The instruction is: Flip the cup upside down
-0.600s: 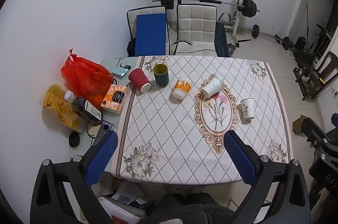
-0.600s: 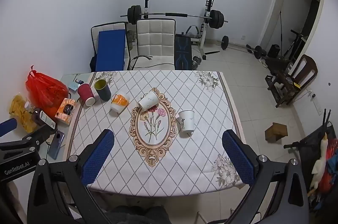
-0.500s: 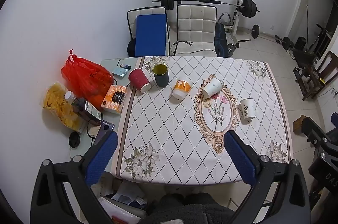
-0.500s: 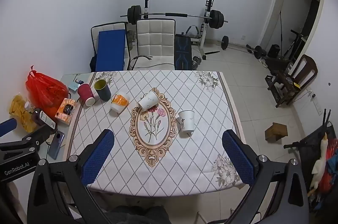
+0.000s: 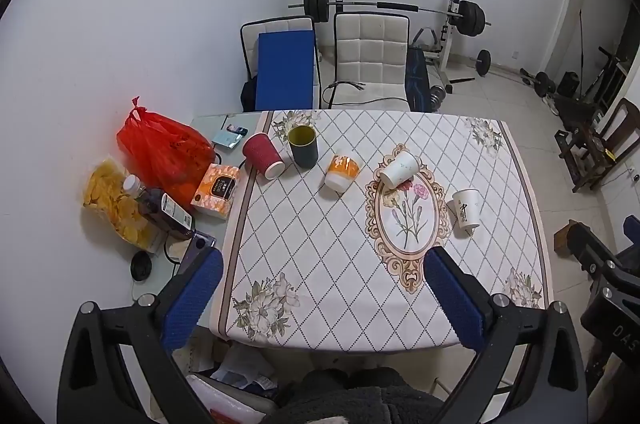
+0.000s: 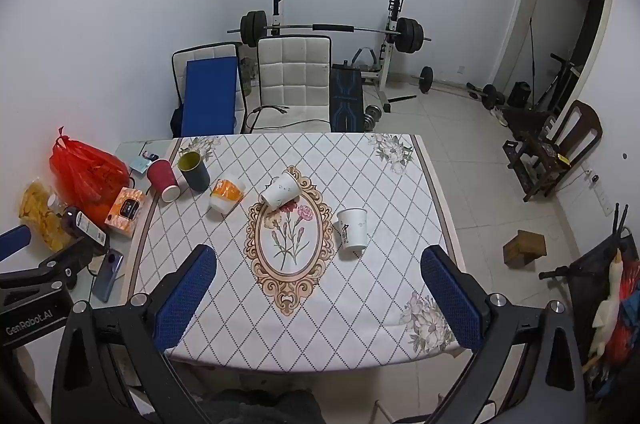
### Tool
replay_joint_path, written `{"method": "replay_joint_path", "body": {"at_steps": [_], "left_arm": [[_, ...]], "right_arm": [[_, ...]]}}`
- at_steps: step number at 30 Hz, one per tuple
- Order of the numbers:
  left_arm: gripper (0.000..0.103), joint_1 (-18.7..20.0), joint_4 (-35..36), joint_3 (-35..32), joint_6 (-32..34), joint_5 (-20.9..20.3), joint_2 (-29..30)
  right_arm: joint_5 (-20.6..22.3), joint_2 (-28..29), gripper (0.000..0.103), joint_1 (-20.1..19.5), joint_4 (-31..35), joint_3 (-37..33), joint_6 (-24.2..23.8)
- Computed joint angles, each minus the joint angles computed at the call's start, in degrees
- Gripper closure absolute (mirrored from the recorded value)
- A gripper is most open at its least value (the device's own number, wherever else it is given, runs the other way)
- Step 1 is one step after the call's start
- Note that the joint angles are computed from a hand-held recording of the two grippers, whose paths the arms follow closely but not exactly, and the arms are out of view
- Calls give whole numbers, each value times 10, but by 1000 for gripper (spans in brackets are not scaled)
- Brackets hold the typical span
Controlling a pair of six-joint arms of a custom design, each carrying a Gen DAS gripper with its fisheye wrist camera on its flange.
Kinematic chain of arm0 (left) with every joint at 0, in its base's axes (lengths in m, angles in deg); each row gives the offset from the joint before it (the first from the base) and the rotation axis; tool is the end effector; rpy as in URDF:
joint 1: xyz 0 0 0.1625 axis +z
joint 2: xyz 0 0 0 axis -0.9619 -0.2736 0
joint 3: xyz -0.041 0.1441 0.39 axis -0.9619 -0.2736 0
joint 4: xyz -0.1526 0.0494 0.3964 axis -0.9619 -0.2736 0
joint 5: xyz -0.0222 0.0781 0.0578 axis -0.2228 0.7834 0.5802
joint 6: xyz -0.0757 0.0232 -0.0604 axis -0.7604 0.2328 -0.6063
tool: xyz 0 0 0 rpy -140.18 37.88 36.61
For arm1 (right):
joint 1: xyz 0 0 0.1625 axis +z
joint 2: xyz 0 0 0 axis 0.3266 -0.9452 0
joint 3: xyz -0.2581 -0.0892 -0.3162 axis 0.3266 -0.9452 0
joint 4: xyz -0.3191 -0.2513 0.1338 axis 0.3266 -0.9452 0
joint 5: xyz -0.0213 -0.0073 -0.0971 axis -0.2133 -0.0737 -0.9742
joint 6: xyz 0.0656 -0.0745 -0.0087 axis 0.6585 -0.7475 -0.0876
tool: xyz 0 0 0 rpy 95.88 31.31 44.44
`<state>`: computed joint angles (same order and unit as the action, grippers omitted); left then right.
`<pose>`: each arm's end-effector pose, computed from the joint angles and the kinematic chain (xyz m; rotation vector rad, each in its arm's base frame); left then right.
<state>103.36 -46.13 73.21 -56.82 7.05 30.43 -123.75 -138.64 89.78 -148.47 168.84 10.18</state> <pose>-0.5603 -0.5524 0.1446 0.4275 2.2551 -0.5985 0.2134 -0.4702 0.5275 0.0941 -2.1091 0.8706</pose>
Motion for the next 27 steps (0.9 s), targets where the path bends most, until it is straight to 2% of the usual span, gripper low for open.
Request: {"method": "replay_joint_path", "body": {"at_steps": [6,10,27], "left_arm": [[0,3,14,-31,3,3,13],[0,-3,3,-11,-4,1,4],[0,-6,-4,-7,-4,2,7]], "right_arm": [[2,-4,0,0,7,-1,3],[4,-5,0,-1,7,-1,3],[10,-12,0,-5,17,-1,0]]}}
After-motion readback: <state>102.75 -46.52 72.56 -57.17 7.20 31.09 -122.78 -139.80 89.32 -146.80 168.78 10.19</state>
